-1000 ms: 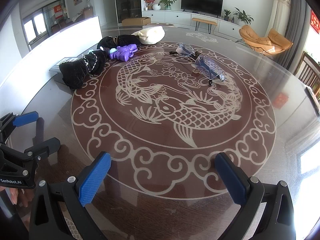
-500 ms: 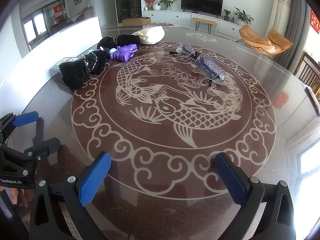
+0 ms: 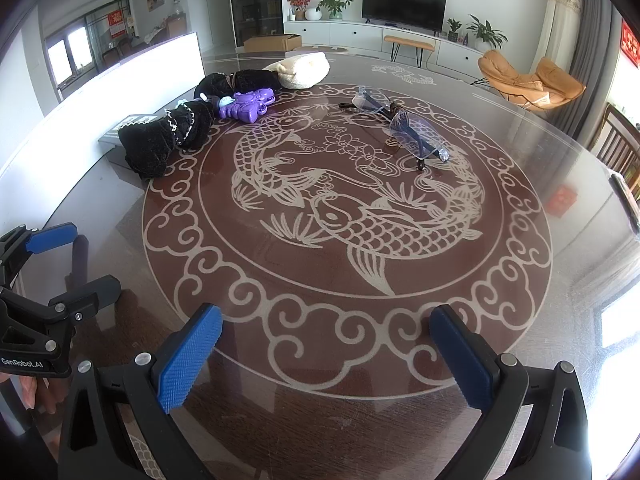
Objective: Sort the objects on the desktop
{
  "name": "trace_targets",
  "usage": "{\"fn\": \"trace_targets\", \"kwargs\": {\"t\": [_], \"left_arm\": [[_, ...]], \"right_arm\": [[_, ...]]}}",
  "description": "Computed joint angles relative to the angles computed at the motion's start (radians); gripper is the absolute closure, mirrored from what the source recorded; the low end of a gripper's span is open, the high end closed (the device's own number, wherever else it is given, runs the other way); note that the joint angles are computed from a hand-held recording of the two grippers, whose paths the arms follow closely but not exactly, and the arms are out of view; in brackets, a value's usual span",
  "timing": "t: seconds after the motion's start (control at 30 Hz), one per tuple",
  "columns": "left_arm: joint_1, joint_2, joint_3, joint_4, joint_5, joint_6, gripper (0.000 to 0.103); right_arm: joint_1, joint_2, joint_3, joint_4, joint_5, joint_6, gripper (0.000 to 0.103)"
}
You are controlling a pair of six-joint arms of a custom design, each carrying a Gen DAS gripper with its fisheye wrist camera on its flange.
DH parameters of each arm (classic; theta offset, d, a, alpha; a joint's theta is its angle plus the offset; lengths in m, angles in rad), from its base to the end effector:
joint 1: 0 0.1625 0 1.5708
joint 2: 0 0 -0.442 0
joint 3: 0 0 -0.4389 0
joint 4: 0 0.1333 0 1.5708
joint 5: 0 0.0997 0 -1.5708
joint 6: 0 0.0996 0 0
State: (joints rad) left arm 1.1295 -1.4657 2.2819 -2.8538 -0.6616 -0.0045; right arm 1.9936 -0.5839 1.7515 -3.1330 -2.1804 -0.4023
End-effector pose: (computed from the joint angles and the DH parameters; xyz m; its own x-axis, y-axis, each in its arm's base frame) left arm -0.0064 -0.5097 0.2725 -0.7089 -0.0623 -0.7026 0.3782 0.8072 -0.4532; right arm 0.3422 -0.5746 -0.0346 -0.6228 -0.4545 0.6369 -0.6766 0.7215 -0.1468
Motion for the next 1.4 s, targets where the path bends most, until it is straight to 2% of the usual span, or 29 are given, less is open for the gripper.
{"fn": "trace_targets", "kwargs": {"t": [0.3,0.4,0.5,0.6,0.67,0.73,0.83,0.9,0.93,1.0,1.13,1.17,1.23,1.27,1.3,1.4], "left_arm": [[0.0,0.001,-0.001,0.0,0.0,0.0,0.0],[0.0,0.001,-0.001,-0.001,0.0,0.0,0.0],[0.0,0.001,-0.001,0.0,0.0,0.0,0.0],[0.001,0.001,-0.001,0.0,0.0,0.0,0.0],[-0.001,0.0,0.0,0.001,0.0,-0.001,0.0],[0.0,0.001,-0.001,0.0,0.0,0.0,0.0],[0.0,0.001,-0.001,0.001,0.0,-0.001,0.0],[0.0,0.001,-0.001,0.0,0.0,0.0,0.0],[0.0,0.002,-0.001,0.0,0.0,0.0,0.0],[0.0,0.002,-0.001,-0.001,0.0,0.0,0.0],[0.001,0.006,-0.004,-0.002,0.0,0.0,0.0],[0.001,0.006,-0.004,-0.003,-0.001,0.001,0.0],[0.001,0.006,-0.004,-0.003,-0.001,0.001,0.0],[0.001,0.005,-0.003,-0.003,-0.001,0.001,0.0],[0.001,0.005,-0.003,-0.003,0.0,0.001,0.0],[0.001,0.005,-0.003,-0.002,0.0,0.0,0.0]], "right_arm": [[0.001,-0.002,0.0,0.005,-0.001,0.001,0.0],[-0.004,-0.025,0.002,0.066,0.021,-0.014,0.0],[-0.012,-0.044,0.007,0.003,0.041,-0.077,0.0],[-0.017,-0.041,-0.048,-0.072,0.023,-0.169,0.0],[-0.033,-0.029,-0.13,0.004,0.025,-0.167,0.0],[-0.049,0.001,-0.235,0.139,0.028,-0.146,0.0],[-0.056,0.084,-0.392,0.288,-0.034,-0.125,0.003],[-0.06,0.131,-0.478,0.392,-0.047,-0.069,0.015],[-0.06,0.156,-0.517,0.431,-0.054,-0.045,0.017],[-0.057,0.203,-0.582,0.466,-0.082,-0.021,0.017],[-0.063,0.248,-0.654,0.469,-0.053,0.02,0.017],[-0.067,0.252,-0.662,0.471,-0.04,0.035,0.02],[-0.067,0.257,-0.662,0.435,-0.034,0.022,0.039],[-0.066,0.255,-0.655,0.42,-0.026,0.007,0.058],[-0.066,0.247,-0.642,0.413,-0.009,-0.006,0.072],[-0.061,0.221,-0.582,0.382,0.027,-0.06,0.077]]}}
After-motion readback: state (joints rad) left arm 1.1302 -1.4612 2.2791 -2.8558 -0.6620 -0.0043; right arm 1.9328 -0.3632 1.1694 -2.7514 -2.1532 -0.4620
